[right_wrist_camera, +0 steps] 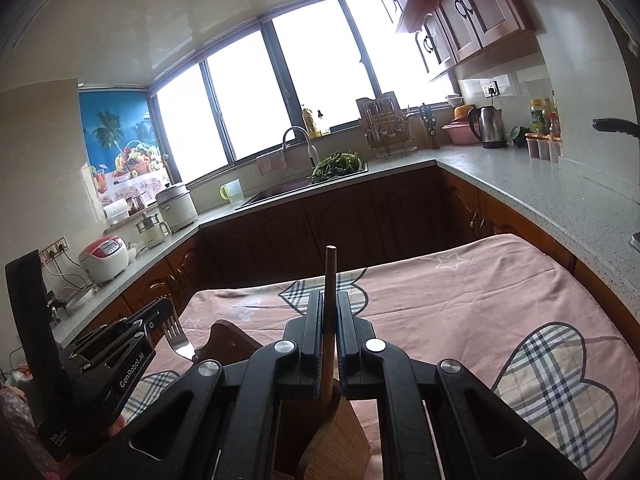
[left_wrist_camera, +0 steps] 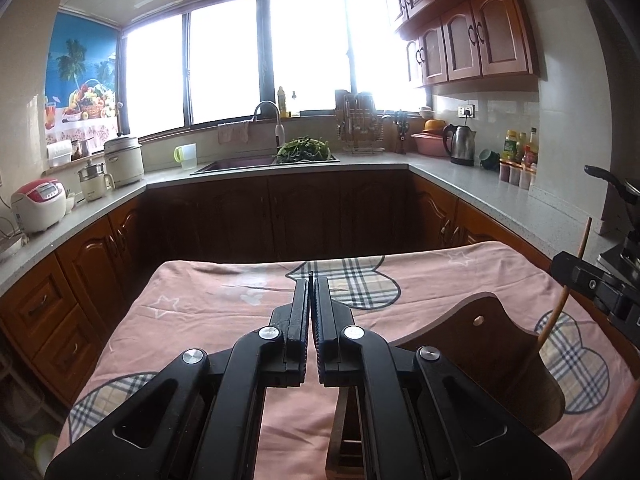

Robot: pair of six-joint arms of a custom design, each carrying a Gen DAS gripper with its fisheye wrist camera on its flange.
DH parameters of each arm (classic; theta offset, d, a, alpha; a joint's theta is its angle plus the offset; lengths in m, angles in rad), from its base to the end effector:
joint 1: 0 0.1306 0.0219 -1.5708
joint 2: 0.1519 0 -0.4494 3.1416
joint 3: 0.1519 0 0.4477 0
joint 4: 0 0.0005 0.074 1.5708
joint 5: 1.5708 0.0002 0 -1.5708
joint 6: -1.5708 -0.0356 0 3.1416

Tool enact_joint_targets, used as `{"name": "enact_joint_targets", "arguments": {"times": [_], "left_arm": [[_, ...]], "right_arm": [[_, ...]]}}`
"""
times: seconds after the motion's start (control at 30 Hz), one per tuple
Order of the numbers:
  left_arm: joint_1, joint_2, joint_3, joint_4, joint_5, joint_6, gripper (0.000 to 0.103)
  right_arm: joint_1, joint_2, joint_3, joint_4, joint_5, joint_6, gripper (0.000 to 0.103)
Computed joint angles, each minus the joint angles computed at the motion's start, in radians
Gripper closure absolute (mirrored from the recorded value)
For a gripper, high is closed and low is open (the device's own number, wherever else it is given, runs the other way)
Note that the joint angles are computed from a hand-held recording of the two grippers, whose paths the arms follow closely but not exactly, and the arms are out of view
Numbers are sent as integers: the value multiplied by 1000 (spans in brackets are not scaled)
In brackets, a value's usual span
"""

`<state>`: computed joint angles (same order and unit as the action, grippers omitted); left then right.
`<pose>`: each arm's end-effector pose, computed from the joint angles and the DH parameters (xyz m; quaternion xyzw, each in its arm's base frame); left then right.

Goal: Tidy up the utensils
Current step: 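Open the left gripper to drop the fork into the holder while the right releases the chopstick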

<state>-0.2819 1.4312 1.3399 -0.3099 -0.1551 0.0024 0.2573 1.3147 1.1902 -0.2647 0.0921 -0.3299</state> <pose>0.5524 -0.1548 0.4963 0.0735 0.8292 -0.0140 0.5540 0.5044 0.1288 0.4803 0.0557 0.8281 0.1244 0.5437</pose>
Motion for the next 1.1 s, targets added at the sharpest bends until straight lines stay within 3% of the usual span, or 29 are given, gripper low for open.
{"name": "enact_joint_targets", "arguments": {"times": [0.33, 0.4, 0.43, 0.47, 0.5, 0.53, 0.6, 0.8, 0.9, 1.1], "left_arm": [[6, 8, 34, -59, 19, 1, 99], [8, 8, 41, -68, 22, 1, 94], [9, 6, 41, -70, 23, 0, 85], [10, 3, 38, -68, 23, 1, 70], [11, 0, 36, -66, 21, 3, 61], [11, -4, 32, -58, 19, 4, 52], [8, -8, 28, -56, 14, 3, 51], [18, -16, 30, -75, 14, 18, 43], [26, -21, 30, -89, 26, 34, 40], [42, -52, 6, -109, 50, 53, 24]], "right_arm": [[-14, 8, 26, -52, -38, -21, 92], [-19, 11, 29, -60, -48, -29, 92], [-20, 11, 29, -62, -52, -35, 91], [-24, 10, 29, -63, -59, -41, 89], [-25, 8, 29, -64, -61, -46, 83], [-26, 7, 29, -64, -58, -50, 70], [-28, 2, 25, -58, -62, -55, 62], [-36, -15, 19, -59, -78, -80, 61], [-39, -32, 7, -53, -81, -95, 54], [-44, -81, -23, -55, -89, -121, 50]]}}
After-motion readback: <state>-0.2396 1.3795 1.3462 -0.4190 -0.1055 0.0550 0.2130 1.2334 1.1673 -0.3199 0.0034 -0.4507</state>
